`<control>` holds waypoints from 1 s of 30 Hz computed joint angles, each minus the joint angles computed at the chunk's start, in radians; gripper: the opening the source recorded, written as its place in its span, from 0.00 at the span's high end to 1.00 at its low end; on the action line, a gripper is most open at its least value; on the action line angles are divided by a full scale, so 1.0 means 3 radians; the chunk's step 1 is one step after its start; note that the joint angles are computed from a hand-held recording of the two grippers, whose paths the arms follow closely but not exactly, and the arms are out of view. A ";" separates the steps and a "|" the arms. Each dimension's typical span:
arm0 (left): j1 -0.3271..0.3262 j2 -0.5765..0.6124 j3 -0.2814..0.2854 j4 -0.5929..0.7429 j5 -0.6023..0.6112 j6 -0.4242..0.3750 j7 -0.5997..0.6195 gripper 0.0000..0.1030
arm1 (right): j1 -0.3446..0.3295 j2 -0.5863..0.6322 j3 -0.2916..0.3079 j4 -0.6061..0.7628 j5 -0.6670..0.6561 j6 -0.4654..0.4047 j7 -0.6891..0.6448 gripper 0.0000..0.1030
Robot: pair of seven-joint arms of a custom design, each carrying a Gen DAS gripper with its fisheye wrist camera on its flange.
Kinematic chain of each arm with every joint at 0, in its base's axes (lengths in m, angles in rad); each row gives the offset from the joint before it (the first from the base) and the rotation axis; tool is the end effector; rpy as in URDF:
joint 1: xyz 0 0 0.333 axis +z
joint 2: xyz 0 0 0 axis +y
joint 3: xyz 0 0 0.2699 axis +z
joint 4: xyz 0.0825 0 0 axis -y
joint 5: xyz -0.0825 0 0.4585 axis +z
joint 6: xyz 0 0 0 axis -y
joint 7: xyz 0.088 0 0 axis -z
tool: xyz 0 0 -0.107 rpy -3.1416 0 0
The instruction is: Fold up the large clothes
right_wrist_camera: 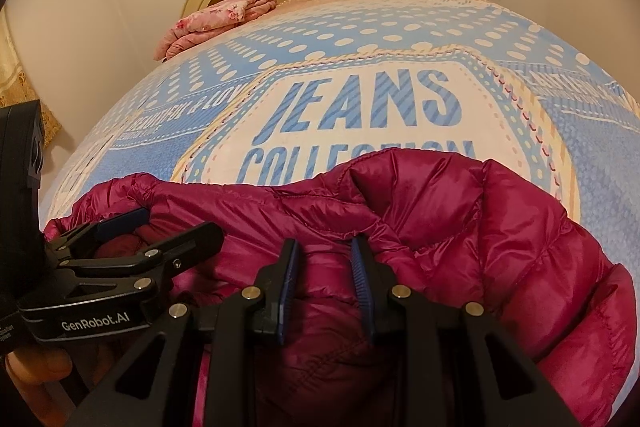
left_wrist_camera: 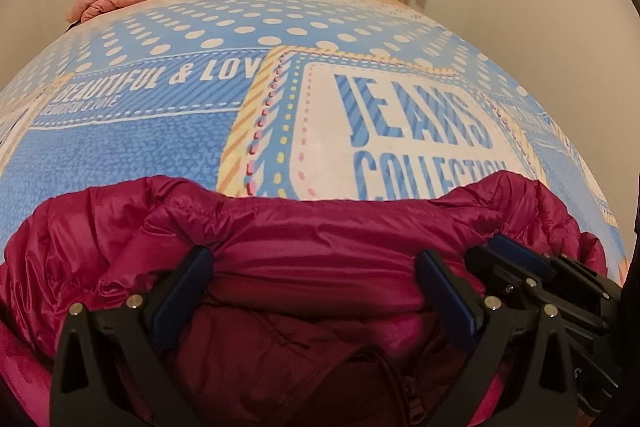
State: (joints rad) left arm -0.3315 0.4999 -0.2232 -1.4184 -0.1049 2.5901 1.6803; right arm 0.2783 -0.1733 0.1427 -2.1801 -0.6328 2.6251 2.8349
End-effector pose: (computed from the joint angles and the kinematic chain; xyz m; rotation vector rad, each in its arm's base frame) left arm 0.6933 -0.3901 0.4303 -1.3766 2.4015 -0.9663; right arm 0.5569 0.2665 0.4524 -1.3841 2.0392 -0.5928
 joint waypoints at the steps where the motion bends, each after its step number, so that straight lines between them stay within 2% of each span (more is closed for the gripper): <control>1: -0.0001 0.0002 0.0000 0.0003 0.0000 -0.0002 -0.0001 0.00 | 0.0000 0.0005 -0.0002 0.0004 0.0004 0.0002 -0.0002 0.72; 28: -0.0025 0.0035 0.0032 0.0056 0.0065 -0.0038 -0.0024 0.00 | 0.0006 0.0042 -0.0018 0.0031 0.0075 0.0006 -0.0040 0.71; 30: -0.0044 -0.0094 0.0066 -0.0047 0.0174 -0.0041 0.0011 0.00 | 0.0018 0.0024 -0.0039 0.0023 0.0141 0.0040 -0.0109 0.71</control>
